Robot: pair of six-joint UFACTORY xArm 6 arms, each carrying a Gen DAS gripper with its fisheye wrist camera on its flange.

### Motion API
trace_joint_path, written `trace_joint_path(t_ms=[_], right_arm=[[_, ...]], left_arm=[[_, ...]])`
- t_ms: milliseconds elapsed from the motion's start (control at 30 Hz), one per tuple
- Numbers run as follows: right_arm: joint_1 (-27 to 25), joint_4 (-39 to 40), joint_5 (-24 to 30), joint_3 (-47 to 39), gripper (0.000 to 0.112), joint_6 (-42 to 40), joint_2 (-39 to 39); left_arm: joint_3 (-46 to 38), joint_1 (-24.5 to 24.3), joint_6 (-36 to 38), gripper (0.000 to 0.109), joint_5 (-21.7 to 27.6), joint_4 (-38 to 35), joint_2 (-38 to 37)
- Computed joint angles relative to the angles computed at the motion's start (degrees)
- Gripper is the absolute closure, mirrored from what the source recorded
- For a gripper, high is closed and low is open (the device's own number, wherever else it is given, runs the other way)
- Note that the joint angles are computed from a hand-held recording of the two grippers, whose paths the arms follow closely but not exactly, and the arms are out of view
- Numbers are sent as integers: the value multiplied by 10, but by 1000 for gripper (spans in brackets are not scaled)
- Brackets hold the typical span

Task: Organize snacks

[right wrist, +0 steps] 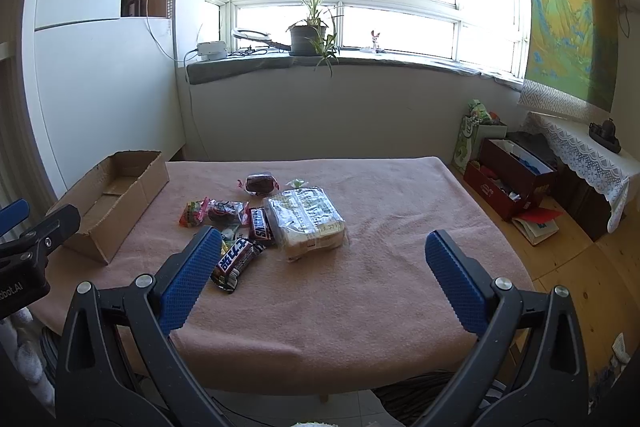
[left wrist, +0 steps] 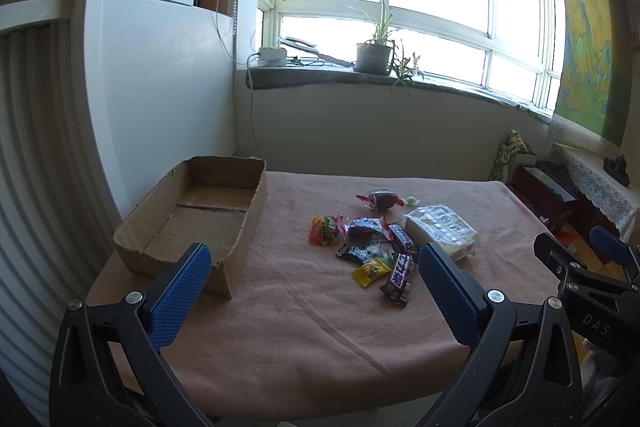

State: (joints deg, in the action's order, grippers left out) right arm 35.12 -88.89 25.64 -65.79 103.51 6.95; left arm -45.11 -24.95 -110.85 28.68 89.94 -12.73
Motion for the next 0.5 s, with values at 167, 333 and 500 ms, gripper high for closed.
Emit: trace_joint_path(t_ms=[167,333,500], right_arm=[[0,-2,0,0,9,3,1],[1,3,0,-3,9,-3,3],[1,5,-1,-3,9,-4,4]], left_arm=[[-2,0,-2,6,-2,1,4],[-3,3,-6,6,-8,3,7],[-4,3,-8,6,-10,6,9]])
